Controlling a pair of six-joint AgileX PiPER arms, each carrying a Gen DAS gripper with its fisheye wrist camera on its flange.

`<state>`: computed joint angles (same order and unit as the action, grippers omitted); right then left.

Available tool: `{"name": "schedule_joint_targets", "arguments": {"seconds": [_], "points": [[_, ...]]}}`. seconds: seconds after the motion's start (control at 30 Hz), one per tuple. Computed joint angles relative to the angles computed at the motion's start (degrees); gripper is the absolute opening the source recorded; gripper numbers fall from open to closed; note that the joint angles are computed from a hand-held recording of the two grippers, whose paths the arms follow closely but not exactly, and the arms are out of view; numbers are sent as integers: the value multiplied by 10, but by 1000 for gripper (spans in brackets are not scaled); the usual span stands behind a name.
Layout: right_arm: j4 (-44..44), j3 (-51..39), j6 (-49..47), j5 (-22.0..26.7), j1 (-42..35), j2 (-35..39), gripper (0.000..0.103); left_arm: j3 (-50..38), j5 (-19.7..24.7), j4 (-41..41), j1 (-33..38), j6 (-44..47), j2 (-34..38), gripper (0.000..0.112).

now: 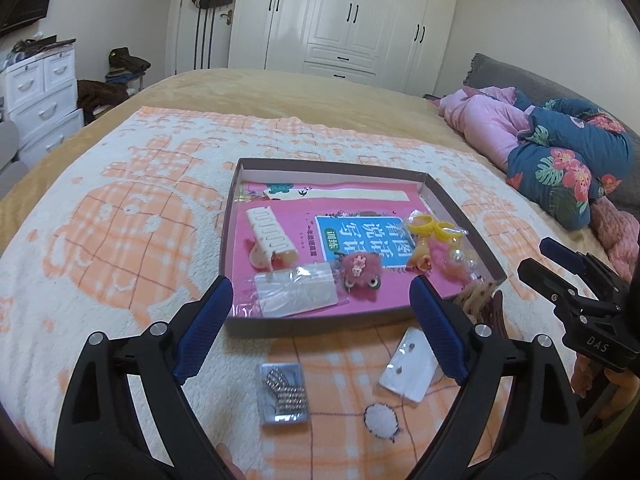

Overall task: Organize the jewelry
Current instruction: 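Grasp the clear boxed earring set with the left tool while the right tool grasps the sheer red-dotted bow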

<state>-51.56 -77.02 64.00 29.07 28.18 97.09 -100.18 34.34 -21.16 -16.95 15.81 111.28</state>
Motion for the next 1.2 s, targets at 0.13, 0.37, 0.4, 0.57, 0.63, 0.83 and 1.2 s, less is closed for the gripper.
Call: {"name": "schedule_joint_targets", "arguments": {"seconds": [0.13, 0.37, 0.4, 0.57, 0.63, 0.83, 1.2], "points": [[3, 7, 4, 5, 14, 0, 76, 27, -13, 4, 3, 6, -16, 81], [7, 13, 5, 13, 37, 4, 75, 61, -25, -5, 11, 22, -35, 81], [7, 13, 6, 16, 41, 6, 75, 64, -26, -7, 13, 24, -36, 81], [7, 20, 10, 21, 54, 9, 75, 88, -36, -5, 16, 31, -47, 84], [6, 23, 12, 22, 58, 10, 75, 96, -40, -5, 17, 34, -51, 84], [5, 28, 17, 26, 71, 12, 75, 116, -43, -15, 23, 47, -64, 87], [15, 38, 15, 32, 89, 14, 75, 153, -42, -47, 48, 84, -84, 91]]}}
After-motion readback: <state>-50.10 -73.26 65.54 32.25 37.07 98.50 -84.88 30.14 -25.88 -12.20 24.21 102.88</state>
